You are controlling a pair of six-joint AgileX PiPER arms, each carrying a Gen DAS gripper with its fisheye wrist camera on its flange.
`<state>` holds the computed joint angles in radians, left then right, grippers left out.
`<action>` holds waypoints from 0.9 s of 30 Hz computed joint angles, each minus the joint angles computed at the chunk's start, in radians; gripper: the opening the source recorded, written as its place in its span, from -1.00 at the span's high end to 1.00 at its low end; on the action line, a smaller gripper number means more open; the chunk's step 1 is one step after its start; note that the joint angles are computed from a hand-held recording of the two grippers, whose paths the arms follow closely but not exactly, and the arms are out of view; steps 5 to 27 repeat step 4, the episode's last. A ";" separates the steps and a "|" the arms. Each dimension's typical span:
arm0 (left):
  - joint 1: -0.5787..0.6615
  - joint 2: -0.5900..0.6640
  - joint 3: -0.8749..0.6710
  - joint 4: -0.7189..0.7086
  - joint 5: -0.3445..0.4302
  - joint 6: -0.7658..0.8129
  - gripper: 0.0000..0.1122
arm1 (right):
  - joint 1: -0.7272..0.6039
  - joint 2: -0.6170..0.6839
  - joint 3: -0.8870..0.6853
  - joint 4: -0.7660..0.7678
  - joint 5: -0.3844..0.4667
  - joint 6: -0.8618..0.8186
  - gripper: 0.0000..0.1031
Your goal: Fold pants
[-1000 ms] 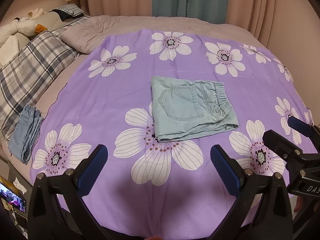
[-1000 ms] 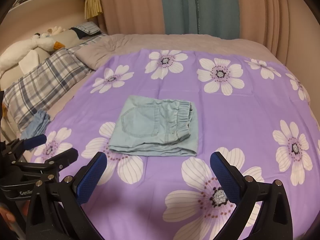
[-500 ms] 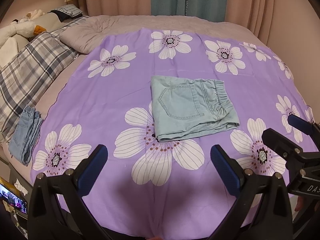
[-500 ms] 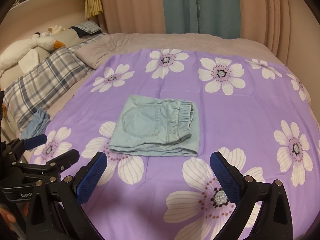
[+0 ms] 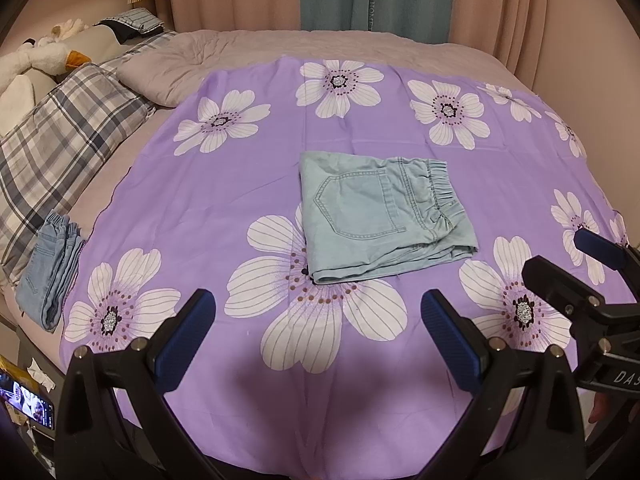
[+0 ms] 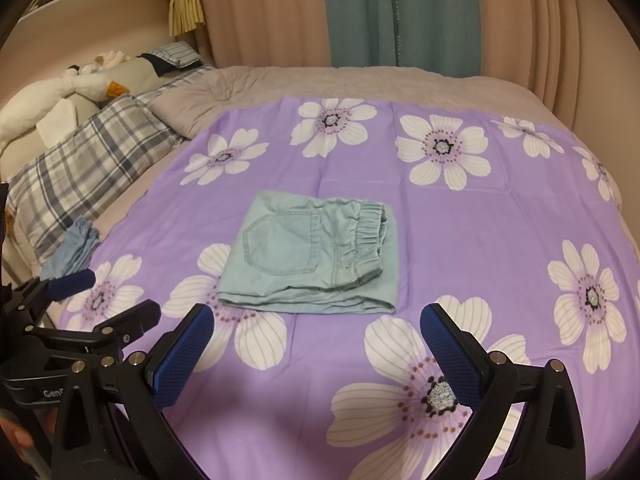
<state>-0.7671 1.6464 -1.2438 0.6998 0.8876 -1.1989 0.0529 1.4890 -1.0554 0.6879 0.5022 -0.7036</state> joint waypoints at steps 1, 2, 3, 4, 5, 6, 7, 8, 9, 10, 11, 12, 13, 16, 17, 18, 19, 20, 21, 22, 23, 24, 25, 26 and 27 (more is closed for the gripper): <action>0.000 0.000 0.000 0.000 0.000 0.001 -0.83 | -0.001 0.000 0.001 0.000 -0.001 -0.001 -0.98; 0.000 0.000 0.000 0.000 0.000 0.001 -0.83 | 0.000 -0.001 0.001 0.001 -0.001 -0.001 -0.98; 0.002 -0.001 0.000 -0.004 -0.002 0.003 -0.83 | -0.002 0.001 0.000 0.006 0.001 -0.006 -0.98; 0.002 0.001 -0.001 -0.006 -0.002 0.004 -0.83 | -0.002 0.001 0.000 0.008 0.002 -0.009 -0.98; 0.002 0.001 -0.001 -0.006 -0.002 0.004 -0.83 | -0.002 0.001 0.000 0.008 0.002 -0.009 -0.98; 0.002 0.001 -0.001 -0.006 -0.002 0.004 -0.83 | -0.002 0.001 0.000 0.008 0.002 -0.009 -0.98; 0.002 0.001 -0.001 -0.006 -0.002 0.004 -0.83 | -0.002 0.001 0.000 0.008 0.002 -0.009 -0.98; 0.002 0.001 -0.001 -0.006 -0.002 0.004 -0.83 | -0.002 0.001 0.000 0.008 0.002 -0.009 -0.98; 0.002 0.001 -0.001 -0.006 -0.002 0.004 -0.83 | -0.002 0.001 0.000 0.008 0.002 -0.009 -0.98; 0.002 0.001 -0.001 -0.006 -0.002 0.004 -0.83 | -0.002 0.001 0.000 0.008 0.002 -0.009 -0.98; 0.002 0.001 -0.001 -0.006 -0.002 0.004 -0.83 | -0.002 0.001 0.000 0.008 0.002 -0.009 -0.98; 0.002 0.001 -0.001 -0.006 -0.002 0.004 -0.83 | -0.002 0.001 0.000 0.008 0.002 -0.009 -0.98; 0.002 0.001 -0.001 -0.006 -0.002 0.004 -0.83 | -0.002 0.001 0.000 0.008 0.002 -0.009 -0.98; 0.002 0.001 -0.001 -0.006 -0.002 0.004 -0.83 | -0.002 0.001 0.000 0.008 0.002 -0.009 -0.98; 0.002 0.001 -0.001 -0.006 -0.002 0.004 -0.83 | -0.002 0.001 0.000 0.008 0.002 -0.009 -0.98; 0.002 0.001 -0.001 -0.006 -0.002 0.004 -0.83 | -0.002 0.001 0.000 0.008 0.002 -0.009 -0.98; 0.002 0.001 -0.001 -0.006 -0.002 0.004 -0.83 | -0.002 0.001 0.000 0.008 0.002 -0.009 -0.98; 0.002 0.001 -0.001 -0.006 -0.002 0.004 -0.83 | -0.002 0.001 0.000 0.008 0.002 -0.009 -0.98; 0.002 0.001 -0.001 -0.006 -0.002 0.004 -0.83 | -0.002 0.001 0.000 0.008 0.002 -0.009 -0.98; 0.002 0.001 -0.001 -0.006 -0.002 0.004 -0.83 | -0.002 0.001 0.000 0.008 0.002 -0.009 -0.98; 0.002 0.001 -0.001 -0.006 -0.002 0.004 -0.83 | -0.002 0.001 0.000 0.008 0.002 -0.009 -0.98; 0.002 0.001 -0.001 -0.006 -0.002 0.004 -0.83 | -0.002 0.001 0.000 0.008 0.002 -0.009 -0.98; 0.002 0.001 -0.001 -0.006 -0.002 0.004 -0.83 | -0.002 0.001 0.000 0.008 0.002 -0.009 -0.98; 0.002 0.001 -0.001 -0.006 -0.002 0.004 -0.83 | -0.002 0.001 0.000 0.008 0.002 -0.009 -0.98; 0.002 0.001 -0.001 -0.006 -0.002 0.004 -0.83 | -0.002 0.001 0.000 0.008 0.002 -0.009 -0.98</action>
